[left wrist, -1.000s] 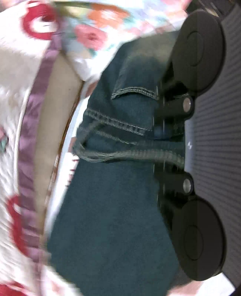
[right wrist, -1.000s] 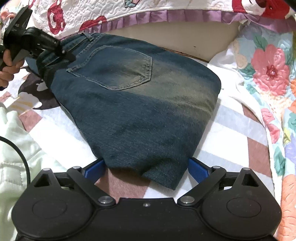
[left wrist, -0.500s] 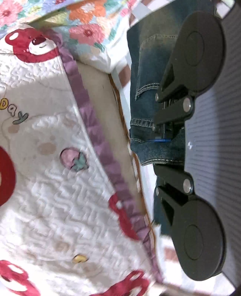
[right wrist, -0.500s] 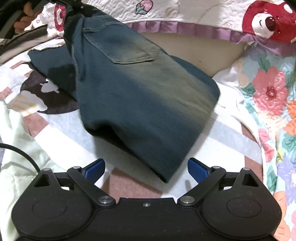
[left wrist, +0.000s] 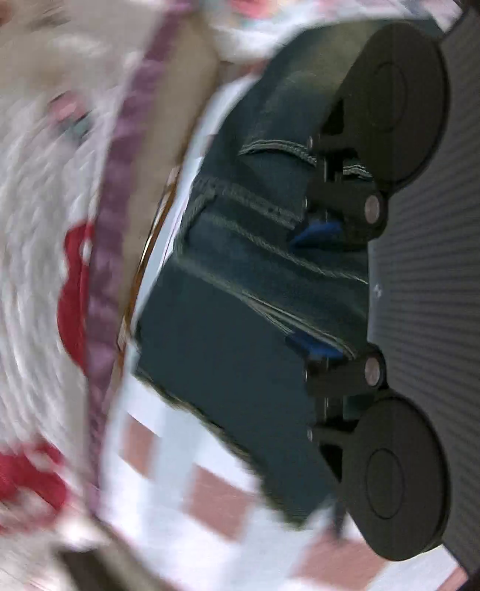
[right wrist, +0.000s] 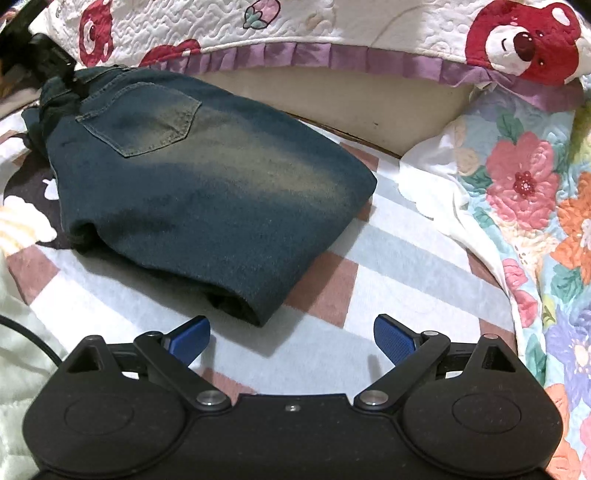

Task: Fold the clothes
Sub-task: 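Lower the held waistband onto the folded jeans with the left tool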

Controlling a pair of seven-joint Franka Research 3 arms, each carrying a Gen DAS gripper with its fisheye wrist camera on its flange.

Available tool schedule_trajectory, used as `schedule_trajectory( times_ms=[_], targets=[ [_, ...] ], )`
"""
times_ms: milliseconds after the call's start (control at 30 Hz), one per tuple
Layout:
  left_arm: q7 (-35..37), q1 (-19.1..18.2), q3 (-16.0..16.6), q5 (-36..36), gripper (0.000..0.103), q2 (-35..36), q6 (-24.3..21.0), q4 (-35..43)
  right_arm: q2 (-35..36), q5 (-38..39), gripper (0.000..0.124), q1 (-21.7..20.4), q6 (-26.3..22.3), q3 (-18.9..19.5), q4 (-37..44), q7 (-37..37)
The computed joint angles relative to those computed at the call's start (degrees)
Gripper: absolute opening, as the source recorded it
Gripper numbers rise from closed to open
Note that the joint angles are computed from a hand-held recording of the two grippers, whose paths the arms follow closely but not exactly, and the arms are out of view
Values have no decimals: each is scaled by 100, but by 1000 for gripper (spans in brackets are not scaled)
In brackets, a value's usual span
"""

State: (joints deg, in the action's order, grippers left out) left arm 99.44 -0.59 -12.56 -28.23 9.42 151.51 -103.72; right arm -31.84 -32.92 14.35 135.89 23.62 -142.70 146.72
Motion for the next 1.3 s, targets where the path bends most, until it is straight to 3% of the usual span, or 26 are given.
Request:
schedule_trajectory(
  times_ms=[133,200,300,433,533,600,633,667,733,800,900,967,1100,1133,1200,1233,1300],
  targets=[
    [438,216,-52,-1675,60,-440,491,-679,108,91,97,24,-83,-55,77,-81],
    [691,153,39,-2047,61,-638,516,-919,131,111,97,42,-110,-67,97,-77],
    [825,-11,208,-1927,65,-855,261,-1106,-28,-115,97,-13,43,23,62,122],
    [1679,-173,358,-2749,73,-865,-195,-1068,-193,-347,97,-123,451,113,10,239],
    [1420,-276,316,-2331,77,-583,-140,-894,-95,-285,97,-122,604,135,21,147],
    [1134,-297,248,-2196,71,-438,96,-822,-73,-246,97,-114,679,131,-12,97],
    [1123,-276,204,-2347,52,-405,181,-800,-68,-227,97,-112,717,129,-32,74],
    [1115,-258,162,-2501,39,-371,266,-775,-63,-208,97,-111,755,127,-51,51],
    [1059,-265,120,-2344,36,-365,386,-776,-109,-195,97,-163,849,142,-98,121],
    [772,-333,114,-1764,36,-389,524,-824,-148,-194,97,-239,915,209,-129,248],
    [-147,-513,225,-732,48,-441,752,-960,-194,-151,97,-284,958,232,-168,284],
    [16,-341,43,-1238,58,-393,678,-918,-192,-146,97,-316,986,251,-168,271],
    [565,-145,-97,-2683,60,-153,360,-634,-160,-138,97,-348,1042,279,-165,226],
    [520,-162,-94,-2636,60,-94,370,-559,-149,-132,97,-348,1057,277,-169,206],
    [336,-223,-85,-2276,50,-3,460,-440,-142,-145,97,-361,1115,284,-196,194],
    [268,-331,-68,-1747,38,-14,667,-481,-147,-143,97,-365,1154,280,-222,195],
    [-74,-610,46,-219,32,-64,1135,-631,-166,-132,97,-381,1229,279,-278,205]
  ],
)
